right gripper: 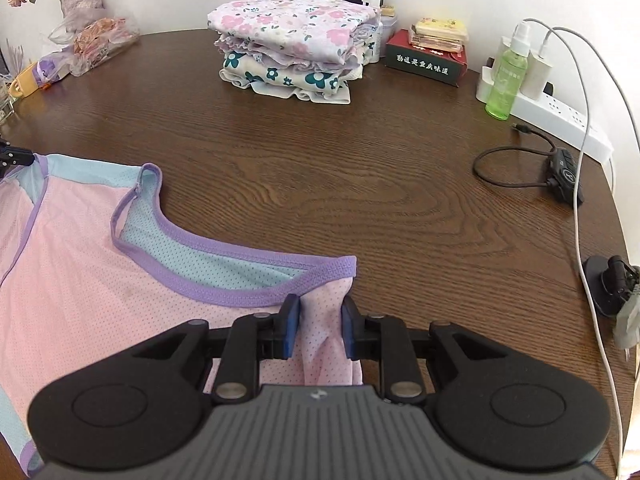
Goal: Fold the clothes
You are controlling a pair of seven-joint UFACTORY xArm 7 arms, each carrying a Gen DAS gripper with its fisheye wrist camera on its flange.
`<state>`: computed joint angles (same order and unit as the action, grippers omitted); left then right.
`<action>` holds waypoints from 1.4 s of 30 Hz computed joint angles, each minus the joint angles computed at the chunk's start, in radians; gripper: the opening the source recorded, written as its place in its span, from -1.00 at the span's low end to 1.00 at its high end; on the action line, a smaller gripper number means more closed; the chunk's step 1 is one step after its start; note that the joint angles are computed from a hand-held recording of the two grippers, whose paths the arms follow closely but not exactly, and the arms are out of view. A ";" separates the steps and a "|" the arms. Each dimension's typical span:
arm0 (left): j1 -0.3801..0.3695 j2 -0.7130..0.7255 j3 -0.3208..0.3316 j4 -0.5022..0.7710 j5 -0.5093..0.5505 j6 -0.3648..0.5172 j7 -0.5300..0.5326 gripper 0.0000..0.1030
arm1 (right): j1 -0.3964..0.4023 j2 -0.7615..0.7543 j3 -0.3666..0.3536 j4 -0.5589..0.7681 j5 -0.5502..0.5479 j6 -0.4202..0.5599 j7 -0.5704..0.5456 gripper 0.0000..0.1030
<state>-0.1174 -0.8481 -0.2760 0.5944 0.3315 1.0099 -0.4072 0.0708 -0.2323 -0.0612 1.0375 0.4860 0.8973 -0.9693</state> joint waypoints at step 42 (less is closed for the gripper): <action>-0.343 -0.317 -0.167 -0.064 -0.286 0.046 -0.162 -0.44 | 0.180 -0.299 0.006 -0.158 0.157 0.234 -0.047 -0.36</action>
